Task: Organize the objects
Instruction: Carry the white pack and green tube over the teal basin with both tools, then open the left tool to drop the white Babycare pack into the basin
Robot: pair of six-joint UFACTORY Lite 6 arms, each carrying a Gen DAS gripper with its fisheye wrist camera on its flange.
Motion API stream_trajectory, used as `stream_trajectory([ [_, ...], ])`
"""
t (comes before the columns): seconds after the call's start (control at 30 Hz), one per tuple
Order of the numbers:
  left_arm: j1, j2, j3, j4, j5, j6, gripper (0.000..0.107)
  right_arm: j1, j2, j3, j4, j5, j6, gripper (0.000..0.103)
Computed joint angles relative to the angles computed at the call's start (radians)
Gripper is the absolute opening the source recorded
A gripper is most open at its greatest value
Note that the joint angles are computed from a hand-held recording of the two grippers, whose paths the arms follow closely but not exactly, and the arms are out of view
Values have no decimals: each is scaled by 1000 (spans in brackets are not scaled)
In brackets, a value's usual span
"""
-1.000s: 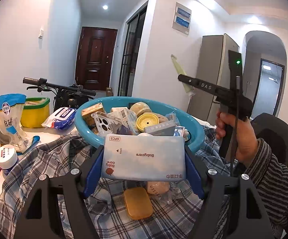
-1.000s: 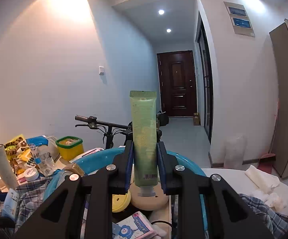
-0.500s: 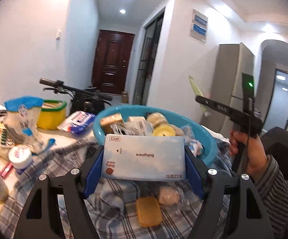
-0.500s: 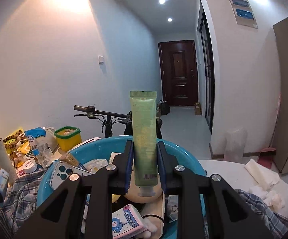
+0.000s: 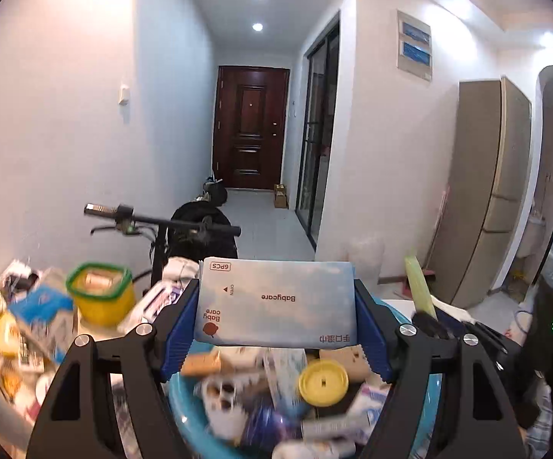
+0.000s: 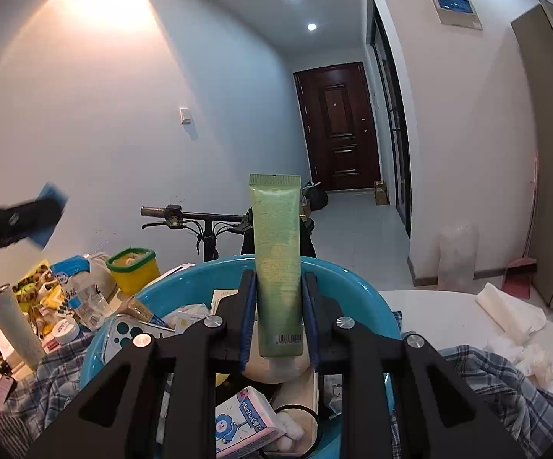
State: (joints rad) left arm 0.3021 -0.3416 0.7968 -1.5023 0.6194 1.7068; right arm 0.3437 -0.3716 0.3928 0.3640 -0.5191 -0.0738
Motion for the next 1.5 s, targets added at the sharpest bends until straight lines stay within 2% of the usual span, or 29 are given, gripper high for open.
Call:
stream_trajectory([
  [0.13, -121, 120, 77, -50, -130, 34, 76, 1, 7, 0, -9, -7, 14, 22],
  [0.23, -183, 224, 124, -74, -228, 88, 76, 32, 8, 5, 66, -9, -63, 22],
  [0.33, -216, 316, 158, -240, -305, 266, 76, 56, 9, 16, 122, -8, -123, 22],
  [0.47, -197, 416, 198, -332, -266, 346, 76, 76, 29, 34, 198, -1, -198, 22],
  [0.57, -206, 451, 191, -487, -258, 521, 76, 75, 58, 53, 214, 8, -219, 22],
  [0.7, -200, 520, 232, -457, -226, 498, 76, 107, 63, 46, 278, -13, -265, 22],
  [0.8, -197, 541, 232, -450, -212, 511, 76, 125, 23, 16, 254, -10, -210, 22],
  [0.87, -201, 551, 236, -472, -210, 537, 76, 170, 13, 21, 338, -28, -288, 22],
  [1.0, -193, 579, 269, -381, -202, 441, 76, 248, 22, 33, 476, -90, -428, 22],
  [1.13, -171, 589, 297, -292, -158, 324, 76, 223, 31, 34, 421, -63, -363, 22],
  [1.27, -184, 575, 301, -288, -194, 312, 89, 217, 42, 39, 413, -55, -352, 22],
  [1.33, -184, 545, 272, -379, -201, 403, 89, 223, 45, 43, 423, -57, -367, 22],
  [1.5, -135, 536, 285, -293, -134, 300, 89, 211, 41, 41, 395, -46, -342, 22],
])
